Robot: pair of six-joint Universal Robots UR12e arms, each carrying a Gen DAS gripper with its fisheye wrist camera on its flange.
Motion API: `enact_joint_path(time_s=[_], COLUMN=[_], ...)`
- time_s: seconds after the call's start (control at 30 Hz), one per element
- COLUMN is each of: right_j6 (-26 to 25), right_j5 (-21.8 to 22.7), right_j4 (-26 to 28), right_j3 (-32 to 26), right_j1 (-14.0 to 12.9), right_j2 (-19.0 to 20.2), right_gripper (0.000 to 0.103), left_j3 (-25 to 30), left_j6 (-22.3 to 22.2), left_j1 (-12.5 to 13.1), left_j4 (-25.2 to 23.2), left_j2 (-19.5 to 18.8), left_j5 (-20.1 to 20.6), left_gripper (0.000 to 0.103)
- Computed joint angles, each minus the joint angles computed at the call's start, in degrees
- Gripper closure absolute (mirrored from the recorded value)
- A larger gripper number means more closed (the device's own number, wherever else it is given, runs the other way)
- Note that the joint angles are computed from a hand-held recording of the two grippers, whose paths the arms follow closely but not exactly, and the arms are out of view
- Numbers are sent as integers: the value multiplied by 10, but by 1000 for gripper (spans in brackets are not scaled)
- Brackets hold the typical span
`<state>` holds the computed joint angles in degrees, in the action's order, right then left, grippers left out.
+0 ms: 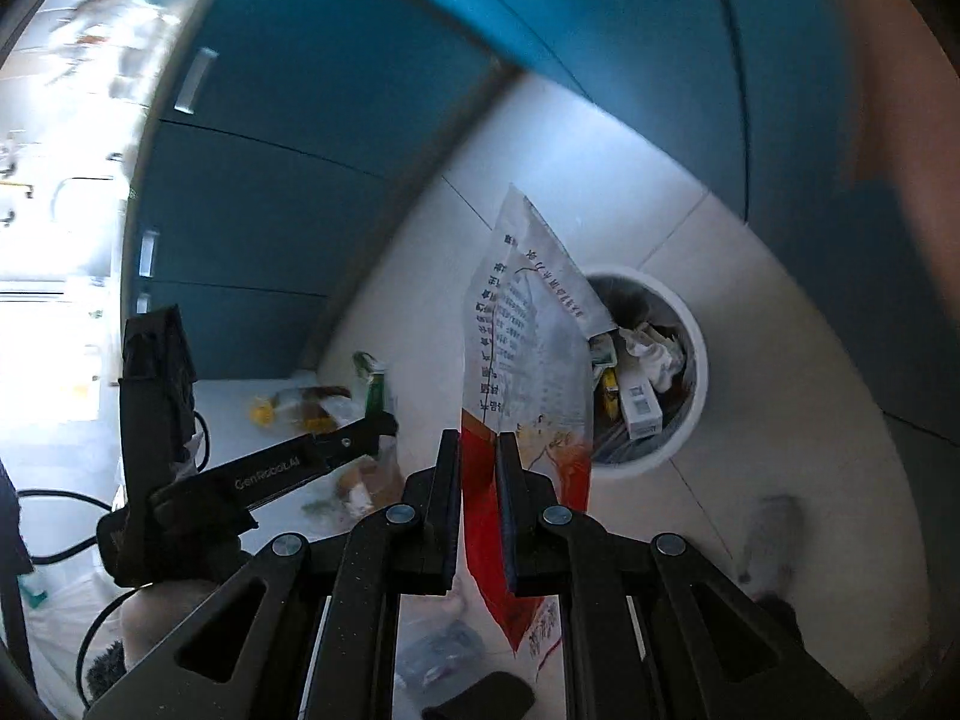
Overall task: Collect trash
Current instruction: 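Carry the sachet and snack bag to the bin and open both tools over it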
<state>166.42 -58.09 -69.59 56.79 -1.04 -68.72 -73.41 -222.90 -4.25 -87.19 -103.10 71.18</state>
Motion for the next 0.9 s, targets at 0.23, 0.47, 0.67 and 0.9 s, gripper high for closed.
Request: enact_joint_path(time_s=[0.23,0.47,0.67,0.9], right_j6=[37,25,8,0], right_j5=[-22,-76,-100,-180], right_j4=[-98,-140,-114,-149], right_j3=[104,124,96,77], right_j1=[14,32,41,55], right_j2=[42,73,87,83], right_gripper=[93,103,98,38], left_j3=[-79,-80,-68,-66], left_j6=[4,14,17,9], left_j1=[10,9,5,-5], left_j4=[64,51,37,10], left_j2=[-21,-39,-34,-15], left_j5=[-46,-36,6,65], left_gripper=[97,91,19,0])
